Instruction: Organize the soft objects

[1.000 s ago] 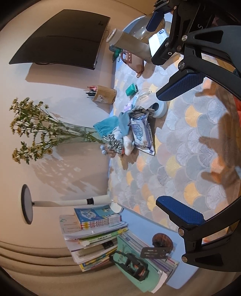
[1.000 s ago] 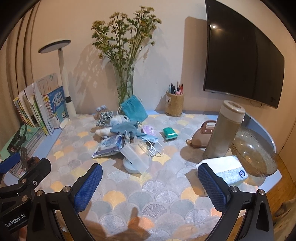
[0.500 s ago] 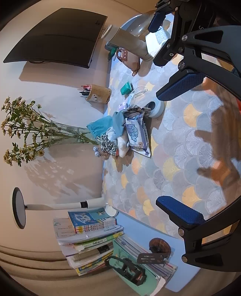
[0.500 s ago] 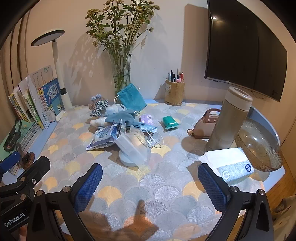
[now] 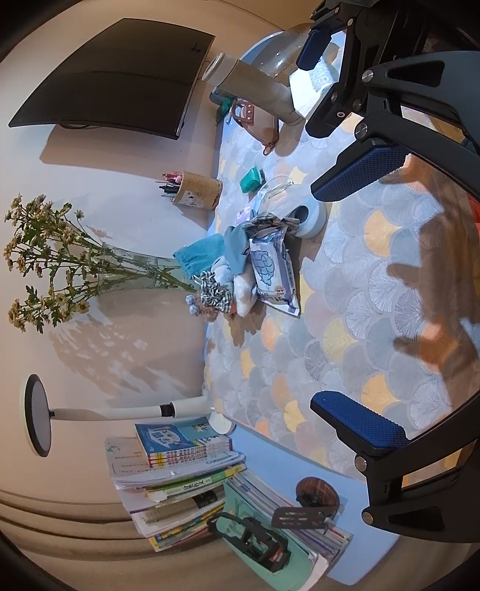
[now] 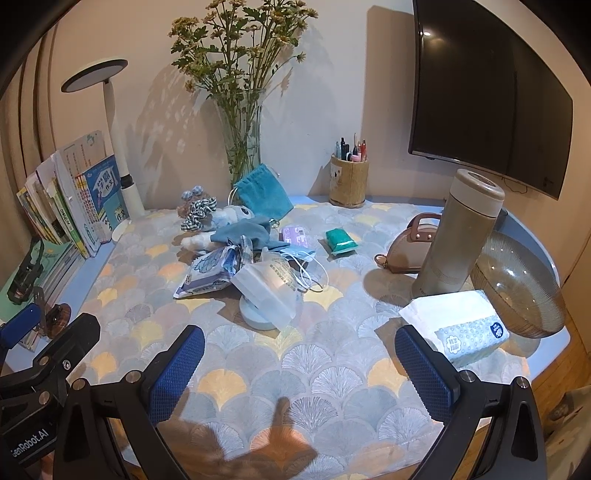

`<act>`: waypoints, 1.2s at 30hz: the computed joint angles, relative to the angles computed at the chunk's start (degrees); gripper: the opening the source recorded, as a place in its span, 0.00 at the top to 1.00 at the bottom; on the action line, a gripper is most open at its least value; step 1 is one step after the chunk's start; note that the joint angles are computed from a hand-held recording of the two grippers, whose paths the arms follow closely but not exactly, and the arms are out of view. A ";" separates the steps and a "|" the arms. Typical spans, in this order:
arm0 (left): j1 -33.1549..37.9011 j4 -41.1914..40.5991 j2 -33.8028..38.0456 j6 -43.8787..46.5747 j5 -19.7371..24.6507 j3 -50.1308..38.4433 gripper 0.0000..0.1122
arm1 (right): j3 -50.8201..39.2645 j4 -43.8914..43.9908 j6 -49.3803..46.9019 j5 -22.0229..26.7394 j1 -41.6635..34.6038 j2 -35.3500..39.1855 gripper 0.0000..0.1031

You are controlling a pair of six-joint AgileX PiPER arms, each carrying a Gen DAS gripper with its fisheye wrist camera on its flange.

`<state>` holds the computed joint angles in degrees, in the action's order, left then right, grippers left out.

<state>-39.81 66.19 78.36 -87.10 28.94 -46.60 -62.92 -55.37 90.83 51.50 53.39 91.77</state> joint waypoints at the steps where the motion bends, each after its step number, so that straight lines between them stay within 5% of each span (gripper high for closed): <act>1: -0.20 0.42 -0.05 -0.45 0.22 0.04 0.09 | 0.00 0.00 0.09 0.05 0.06 -0.02 0.00; 36: -1.43 3.44 -0.21 -2.43 2.38 0.81 0.09 | 0.16 0.42 0.71 0.23 0.08 0.10 0.00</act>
<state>-41.24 69.63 78.15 -89.53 31.32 -45.79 -62.76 -54.94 91.54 51.73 53.47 91.87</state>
